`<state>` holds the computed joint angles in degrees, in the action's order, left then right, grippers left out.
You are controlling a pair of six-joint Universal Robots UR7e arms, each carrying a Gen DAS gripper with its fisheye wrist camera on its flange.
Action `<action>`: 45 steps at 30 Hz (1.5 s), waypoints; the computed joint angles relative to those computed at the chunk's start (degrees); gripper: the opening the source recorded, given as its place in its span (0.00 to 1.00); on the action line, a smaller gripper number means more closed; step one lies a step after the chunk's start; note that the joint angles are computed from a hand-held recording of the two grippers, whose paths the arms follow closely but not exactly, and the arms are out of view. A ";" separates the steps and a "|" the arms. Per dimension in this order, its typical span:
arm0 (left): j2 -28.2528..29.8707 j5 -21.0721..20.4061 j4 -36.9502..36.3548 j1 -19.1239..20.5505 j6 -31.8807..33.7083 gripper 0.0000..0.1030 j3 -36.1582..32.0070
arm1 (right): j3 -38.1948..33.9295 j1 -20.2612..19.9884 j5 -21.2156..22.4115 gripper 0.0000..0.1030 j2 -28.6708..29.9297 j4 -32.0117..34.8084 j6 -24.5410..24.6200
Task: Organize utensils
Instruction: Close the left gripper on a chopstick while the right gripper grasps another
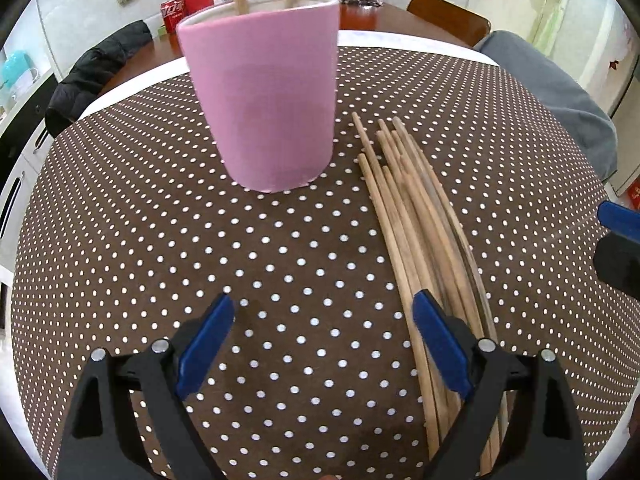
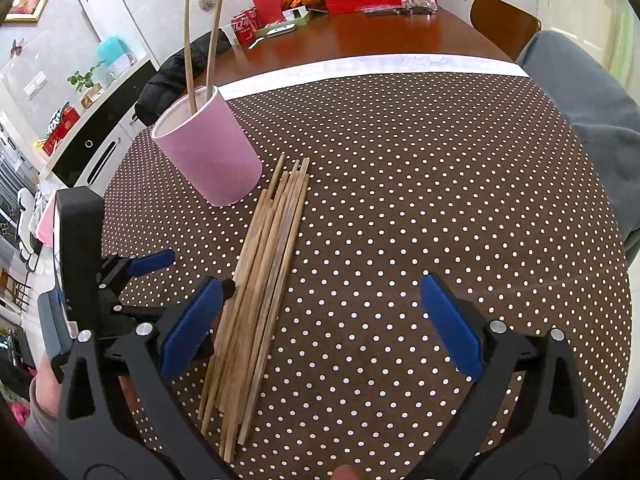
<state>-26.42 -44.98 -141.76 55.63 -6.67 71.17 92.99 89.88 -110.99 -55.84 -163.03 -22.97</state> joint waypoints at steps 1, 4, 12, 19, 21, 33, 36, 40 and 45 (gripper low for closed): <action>-0.39 -0.09 -0.47 0.11 -0.05 0.87 0.59 | -0.04 -0.09 0.03 0.94 0.03 0.01 0.01; -0.31 1.10 0.09 0.36 -0.96 0.87 0.05 | -0.31 -0.33 0.07 0.94 0.21 0.45 0.11; 1.78 0.26 2.12 0.56 -1.70 0.87 -3.72 | -1.27 -0.26 -0.71 0.94 0.78 1.86 -0.51; 2.56 -0.11 1.75 0.41 -0.25 0.87 -4.60 | -1.18 -0.88 -0.81 0.94 0.36 1.49 -0.10; 2.30 -1.38 0.07 0.60 -0.19 0.87 -3.83 | -0.93 -1.01 -0.79 0.94 0.17 1.65 0.13; 5.65 2.99 1.47 0.24 -0.19 0.88 -8.09 | -2.45 -1.06 -2.03 0.94 1.37 3.05 -0.39; 4.74 1.88 1.54 0.23 0.63 0.81 -7.09 | -2.77 -0.92 -3.18 0.94 1.67 3.02 -0.70; 3.25 0.52 0.39 0.31 3.18 0.42 -5.12 | -4.06 -0.57 -4.13 0.94 3.02 4.76 -1.24; 3.98 -1.30 5.43 1.04 3.39 0.28 -9.58 | -7.80 0.03 -5.05 0.72 6.00 8.33 -0.15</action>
